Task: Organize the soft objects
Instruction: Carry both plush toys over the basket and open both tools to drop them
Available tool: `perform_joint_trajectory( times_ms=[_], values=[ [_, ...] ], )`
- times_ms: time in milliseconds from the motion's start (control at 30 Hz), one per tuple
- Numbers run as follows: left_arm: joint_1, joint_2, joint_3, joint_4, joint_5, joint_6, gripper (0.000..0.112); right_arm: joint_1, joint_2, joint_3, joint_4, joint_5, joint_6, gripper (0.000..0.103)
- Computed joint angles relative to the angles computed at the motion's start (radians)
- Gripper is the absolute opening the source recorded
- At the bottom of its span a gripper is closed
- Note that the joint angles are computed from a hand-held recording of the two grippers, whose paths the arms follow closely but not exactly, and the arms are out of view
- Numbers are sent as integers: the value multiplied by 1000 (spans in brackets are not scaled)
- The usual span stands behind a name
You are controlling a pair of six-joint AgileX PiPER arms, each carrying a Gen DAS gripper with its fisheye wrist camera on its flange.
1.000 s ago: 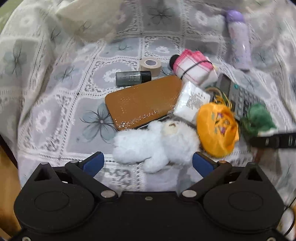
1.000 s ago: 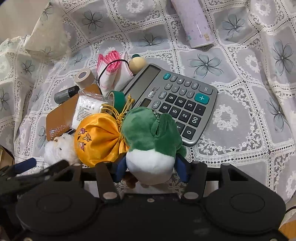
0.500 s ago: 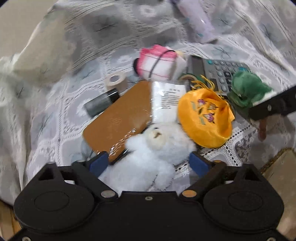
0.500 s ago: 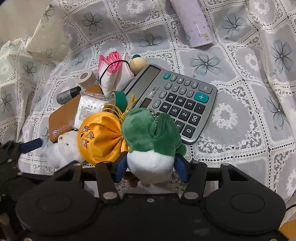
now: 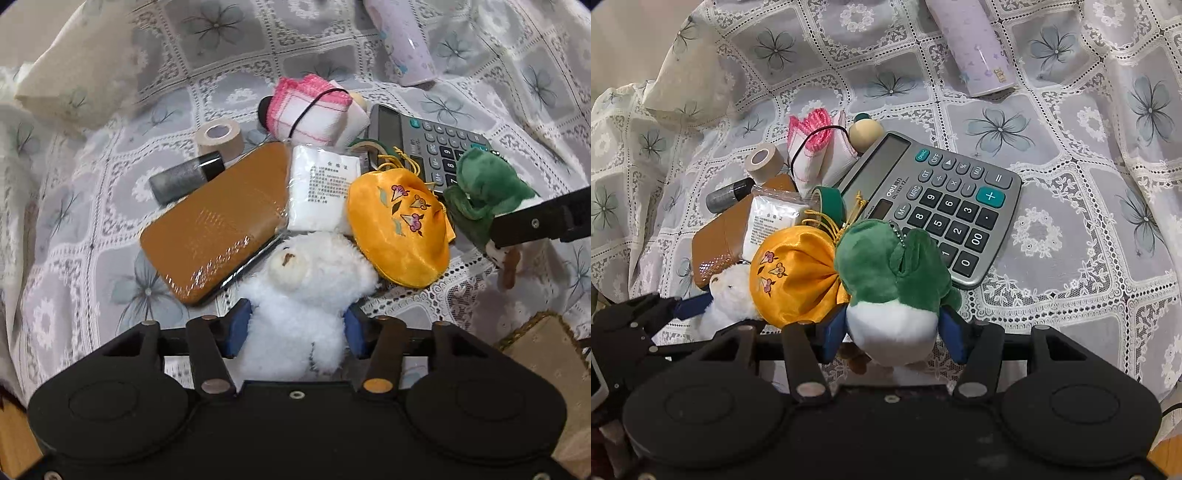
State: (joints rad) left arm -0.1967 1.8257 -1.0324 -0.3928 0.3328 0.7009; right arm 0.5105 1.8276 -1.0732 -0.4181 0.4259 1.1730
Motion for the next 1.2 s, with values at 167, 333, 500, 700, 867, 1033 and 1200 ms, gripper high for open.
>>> perform_joint_trajectory(
  times_ms=[167, 333, 500, 700, 867, 1033, 1200],
  values=[
    [24, -53, 31, -51, 40, -42, 49, 21, -21, 19, -64, 21, 72, 50],
    [32, -141, 78, -47, 69, -137, 49, 48, -53, 50, -127, 45, 147, 49],
    [19, -258, 148, -4, 109, -248, 49, 89, -140, 124, -151, 45, 211, 49],
    [-5, -367, 227, 25, 164, -348, 49, 187, -261, 229, -226, 92, 371, 49],
    [-49, -439, 317, 111, 150, -462, 49, 318, -355, 310, -285, 171, 533, 49],
    [-95, -516, 418, 199, 134, -594, 49, 457, -411, 366, -324, 247, 674, 49],
    [-154, -592, 498, 310, 117, -767, 49, 599, -453, 403, -357, 312, 820, 49]
  ],
)
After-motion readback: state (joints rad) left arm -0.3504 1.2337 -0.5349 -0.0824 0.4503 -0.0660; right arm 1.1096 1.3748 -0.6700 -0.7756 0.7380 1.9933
